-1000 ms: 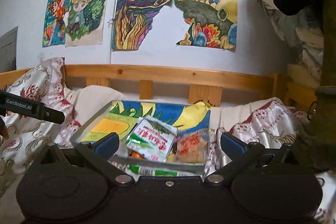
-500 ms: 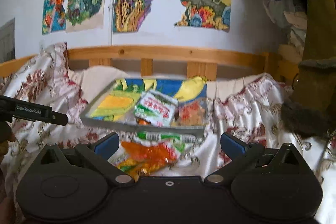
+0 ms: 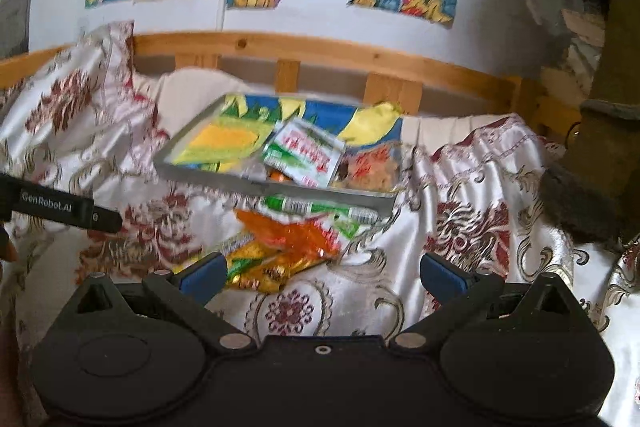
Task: Organize snacks
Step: 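Withdraw both grippers from the tray back toward the remaining snacks, then grasp the yellow bar packet with the left gripper while the right gripper approaches the gold wrapper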
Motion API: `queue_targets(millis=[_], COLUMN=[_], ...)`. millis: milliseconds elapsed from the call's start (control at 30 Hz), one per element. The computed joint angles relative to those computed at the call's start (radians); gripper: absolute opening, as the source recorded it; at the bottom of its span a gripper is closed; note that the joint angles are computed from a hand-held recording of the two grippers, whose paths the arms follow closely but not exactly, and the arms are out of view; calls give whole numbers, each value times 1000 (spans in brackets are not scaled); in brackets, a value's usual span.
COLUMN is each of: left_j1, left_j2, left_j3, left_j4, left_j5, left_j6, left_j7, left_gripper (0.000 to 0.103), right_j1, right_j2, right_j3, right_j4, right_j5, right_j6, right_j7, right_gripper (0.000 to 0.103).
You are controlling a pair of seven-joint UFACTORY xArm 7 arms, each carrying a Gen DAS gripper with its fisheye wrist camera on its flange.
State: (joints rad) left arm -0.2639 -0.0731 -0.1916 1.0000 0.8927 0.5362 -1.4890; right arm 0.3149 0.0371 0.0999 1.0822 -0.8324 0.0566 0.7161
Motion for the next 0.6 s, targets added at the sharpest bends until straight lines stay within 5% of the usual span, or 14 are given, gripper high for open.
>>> queue_targets(millis=[100,600], left_j1=[-3,-18], left_j2=[1,32], left_j3=[-1,8], left_j4=[-4,21], left_j5=[2,-50], left_j6=[-2,21], left_j7=[8,51], left_gripper=[102,102], right_j1=[7,39], right_j2=[12,37], right_j3=[22,17], right_j4=[7,30], right_j5=[101,201], right_j6=[56,115], right_j7=[-121,-247], right_gripper=[102,102])
